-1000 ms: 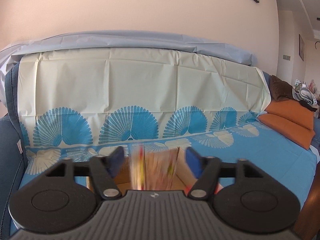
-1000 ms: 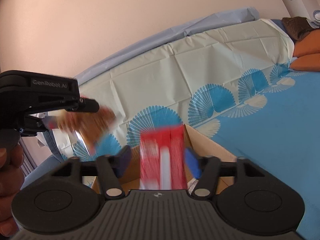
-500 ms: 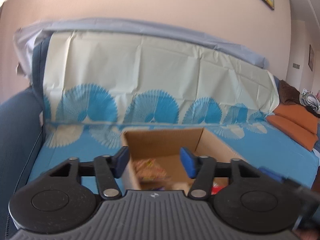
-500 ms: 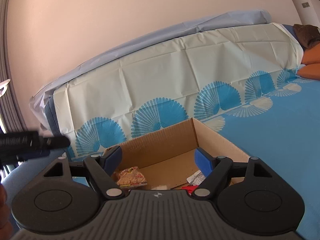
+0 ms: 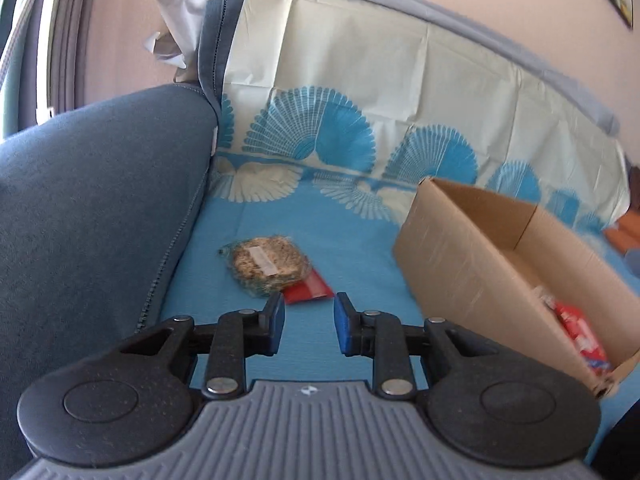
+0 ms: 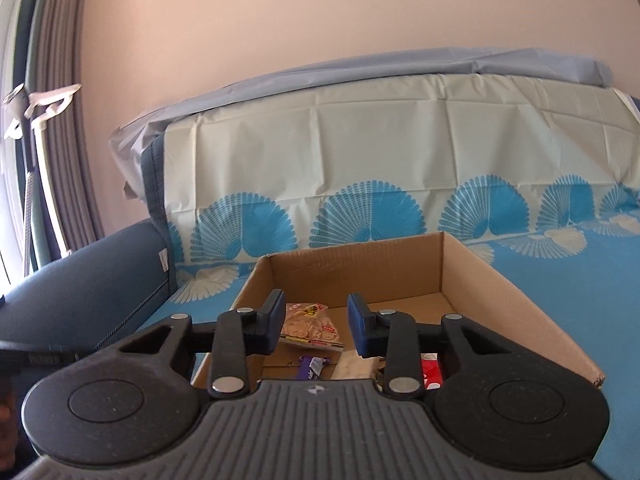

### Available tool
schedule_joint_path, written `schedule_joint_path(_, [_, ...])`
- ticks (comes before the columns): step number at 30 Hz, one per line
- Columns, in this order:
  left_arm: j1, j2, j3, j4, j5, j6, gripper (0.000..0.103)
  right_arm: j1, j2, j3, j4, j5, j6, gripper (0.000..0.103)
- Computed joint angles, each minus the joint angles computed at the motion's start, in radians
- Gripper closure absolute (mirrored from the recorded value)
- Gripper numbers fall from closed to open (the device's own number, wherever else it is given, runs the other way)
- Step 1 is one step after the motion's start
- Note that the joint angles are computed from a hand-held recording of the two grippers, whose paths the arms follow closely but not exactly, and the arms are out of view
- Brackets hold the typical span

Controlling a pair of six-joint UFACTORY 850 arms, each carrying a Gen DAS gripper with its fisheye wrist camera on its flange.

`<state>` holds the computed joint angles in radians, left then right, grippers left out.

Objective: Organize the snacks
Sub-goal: 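Move both tools back to the remaining snacks on the sofa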

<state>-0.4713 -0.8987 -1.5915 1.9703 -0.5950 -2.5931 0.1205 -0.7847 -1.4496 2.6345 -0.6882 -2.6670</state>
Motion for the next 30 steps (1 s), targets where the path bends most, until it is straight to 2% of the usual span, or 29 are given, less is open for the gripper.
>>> schedule_joint_path(4, [-0.002, -0.044, -0.073, -0.098, 0.038, 0.149, 0.074, 0.018, 0.004, 0.013, 0.007, -0.005, -0.090, 0.067])
schedule_joint_path(7, [0.004, -0.049, -0.075, -0.013, 0.063, 0.074, 0.074, 0.031, 0.005, 0.018, 0.001, -0.006, -0.140, 0.070])
schedule_joint_path(10, [0.026, -0.063, -0.089, 0.056, 0.123, -0.048, 0.074, 0.040, 0.006, 0.023, -0.018, -0.008, -0.175, 0.073])
schedule_joint_path(13, [0.043, -0.086, -0.118, 0.060, 0.161, -0.112, 0.074, 0.046, 0.006, 0.025, -0.035, -0.007, -0.185, 0.073])
schedule_joint_path(16, [0.049, -0.109, -0.150, 0.036, 0.177, -0.099, 0.074, 0.048, 0.007, 0.027, -0.044, -0.020, -0.197, 0.073])
schedule_joint_path(25, [0.063, -0.127, -0.165, 0.075, 0.162, -0.193, 0.074, 0.059, 0.016, 0.039, -0.192, -0.075, -0.185, 0.073])
schedule_joint_path(30, [0.065, -0.115, -0.138, 0.063, 0.088, -0.255, 0.074, 0.088, 0.012, 0.016, -0.254, -0.057, -0.107, 0.073])
